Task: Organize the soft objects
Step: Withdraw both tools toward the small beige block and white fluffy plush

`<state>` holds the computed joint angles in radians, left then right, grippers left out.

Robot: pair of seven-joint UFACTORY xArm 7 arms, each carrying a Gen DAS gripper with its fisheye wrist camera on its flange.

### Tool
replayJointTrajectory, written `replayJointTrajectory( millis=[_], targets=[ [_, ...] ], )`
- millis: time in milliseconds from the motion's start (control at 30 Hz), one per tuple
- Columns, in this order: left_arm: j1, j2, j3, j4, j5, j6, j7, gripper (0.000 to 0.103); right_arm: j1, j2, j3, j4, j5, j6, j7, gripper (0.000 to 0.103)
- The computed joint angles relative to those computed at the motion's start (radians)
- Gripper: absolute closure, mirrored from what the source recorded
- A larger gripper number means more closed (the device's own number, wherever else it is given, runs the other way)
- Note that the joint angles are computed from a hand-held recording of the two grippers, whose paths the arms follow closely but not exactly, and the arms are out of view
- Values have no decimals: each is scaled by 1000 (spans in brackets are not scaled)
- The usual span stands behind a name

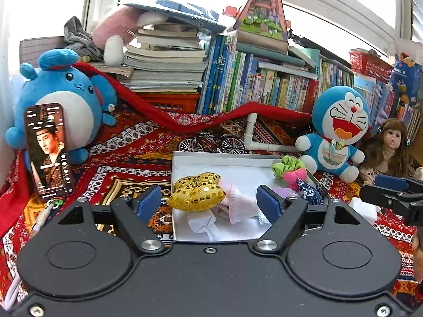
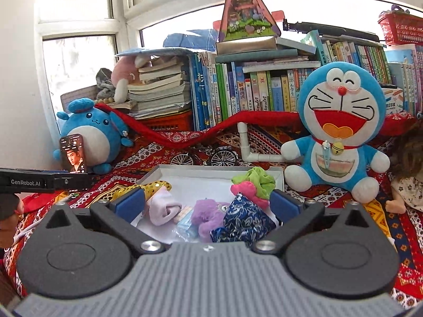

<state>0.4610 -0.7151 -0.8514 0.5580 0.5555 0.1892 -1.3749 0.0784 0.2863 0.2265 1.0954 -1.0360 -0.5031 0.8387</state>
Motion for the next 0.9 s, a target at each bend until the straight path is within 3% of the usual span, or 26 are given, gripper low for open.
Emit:
replayJointTrajectory(
  millis=[467,633,767,900],
  targets=[
    [-145,-159,-54,-139,-49,71,-135,16,104,-111,-70,-338,379,-196,-423,0],
    [-145,-189,-122,-167,-40,88,-211,16,145,-119,-74,-426,504,-266,-571,0],
    [-152,-191,-163,-180,-33,113,-266,16,169,-118,-72,-474,563,-304,-679,0],
    [-162,-187,-173,-218,-33,73,-327,16,177,-110,-68,-508,571,-343,-731,0]
  ],
)
